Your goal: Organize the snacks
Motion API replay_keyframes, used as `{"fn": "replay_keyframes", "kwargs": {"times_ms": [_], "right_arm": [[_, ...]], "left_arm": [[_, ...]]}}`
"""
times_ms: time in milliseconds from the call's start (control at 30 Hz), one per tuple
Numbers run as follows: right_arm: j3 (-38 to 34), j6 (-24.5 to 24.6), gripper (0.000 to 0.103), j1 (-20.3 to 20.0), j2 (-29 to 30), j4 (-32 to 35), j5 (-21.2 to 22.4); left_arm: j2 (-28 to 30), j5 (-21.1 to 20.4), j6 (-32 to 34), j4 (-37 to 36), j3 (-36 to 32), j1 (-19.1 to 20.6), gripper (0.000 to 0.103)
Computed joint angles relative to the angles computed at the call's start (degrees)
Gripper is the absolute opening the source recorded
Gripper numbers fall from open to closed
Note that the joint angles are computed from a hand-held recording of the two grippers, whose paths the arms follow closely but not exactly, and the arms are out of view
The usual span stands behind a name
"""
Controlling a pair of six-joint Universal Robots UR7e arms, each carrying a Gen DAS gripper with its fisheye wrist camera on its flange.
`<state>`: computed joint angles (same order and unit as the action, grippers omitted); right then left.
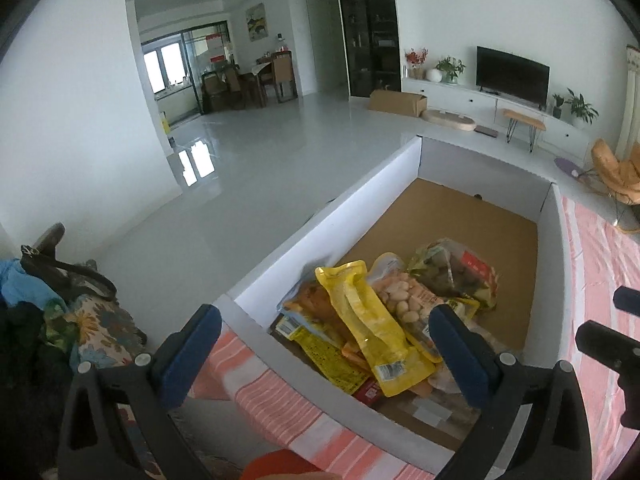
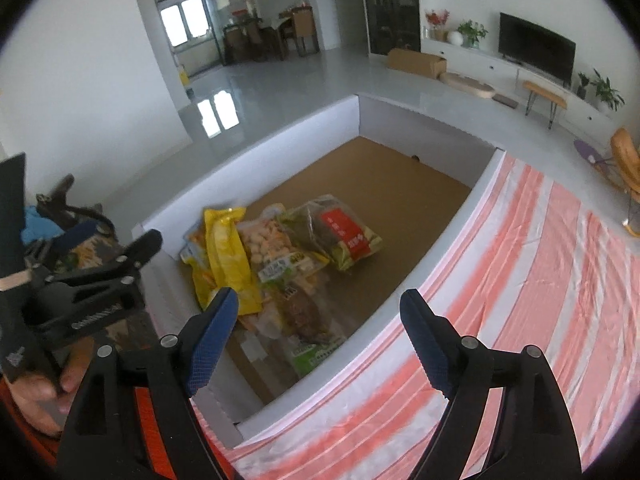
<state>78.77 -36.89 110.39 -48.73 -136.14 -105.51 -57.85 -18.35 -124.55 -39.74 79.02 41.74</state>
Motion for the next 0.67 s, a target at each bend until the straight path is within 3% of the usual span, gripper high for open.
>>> {"fn": "replay_keyframes", "kwargs": {"times_ms": [233, 667], "right_arm": [[0.55, -1.32, 0.085, 0.72, 0.44, -3.14, -3.39], [1.41, -2.03, 0.085, 1.14, 0.24, -3.64, -4.33]], "left_arm": [[-0.88, -0.59, 6.01, -5.53, 1.05, 0.04, 0.103], [-0.91, 0.11, 4.11, -3.9, 1.09, -0.04, 0.103]]}}
